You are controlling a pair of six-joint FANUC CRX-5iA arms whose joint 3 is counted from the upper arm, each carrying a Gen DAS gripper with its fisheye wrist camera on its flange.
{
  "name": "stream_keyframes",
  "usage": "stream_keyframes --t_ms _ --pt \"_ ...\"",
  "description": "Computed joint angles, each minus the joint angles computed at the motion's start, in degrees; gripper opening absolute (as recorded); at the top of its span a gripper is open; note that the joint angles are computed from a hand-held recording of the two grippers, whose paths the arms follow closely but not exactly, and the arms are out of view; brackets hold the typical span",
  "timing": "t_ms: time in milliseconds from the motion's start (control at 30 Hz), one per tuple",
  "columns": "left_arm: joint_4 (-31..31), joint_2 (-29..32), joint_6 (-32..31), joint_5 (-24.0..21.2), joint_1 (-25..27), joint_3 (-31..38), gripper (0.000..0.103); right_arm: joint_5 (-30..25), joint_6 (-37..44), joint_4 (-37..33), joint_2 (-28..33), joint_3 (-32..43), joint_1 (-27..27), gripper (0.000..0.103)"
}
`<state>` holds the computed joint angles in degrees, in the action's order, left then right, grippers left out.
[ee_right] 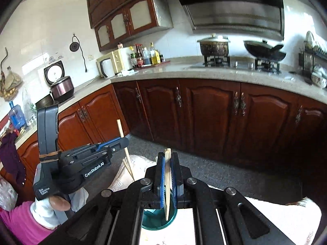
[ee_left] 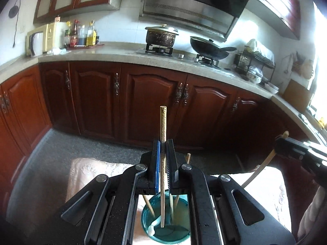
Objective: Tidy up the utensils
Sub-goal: 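Lift the chopstick over the holder with the left tool while the right tool carries its chopstick there, then lower the chopstick into the holder and open the left tool while the right tool releases its chopstick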
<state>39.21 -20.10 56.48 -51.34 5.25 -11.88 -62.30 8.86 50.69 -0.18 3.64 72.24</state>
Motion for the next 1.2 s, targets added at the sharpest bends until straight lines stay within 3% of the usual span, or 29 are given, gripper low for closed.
stream_keyframes --t_ms 167,500,833,1000,1200 --pt "-2.9 0.6 0.8 4.8 -2.2 -1.6 0.004 2.8 0.9 -3.7 1.3 -0.4 -2.2 0.005" --pt "-6.2 -0.2 0.9 6.7 -2.8 -4.3 0.004 7.0 2.5 -10.0 2.5 -2.4 -4.5 0.005" --pt "-5.7 -0.1 0.5 4.4 -1.8 -3.4 0.004 8.7 0.8 -10.7 2.3 -4.1 -5.4 0.005" --pt "-11.5 -1.2 -0.1 8.4 -4.7 -3.9 0.005 9.7 -1.2 -9.4 1.5 -5.4 -5.4 0.005" --pt "-13.5 0.3 0.7 5.4 -5.5 -3.5 0.005 9.6 0.2 -11.4 1.6 -4.7 -5.7 0.006"
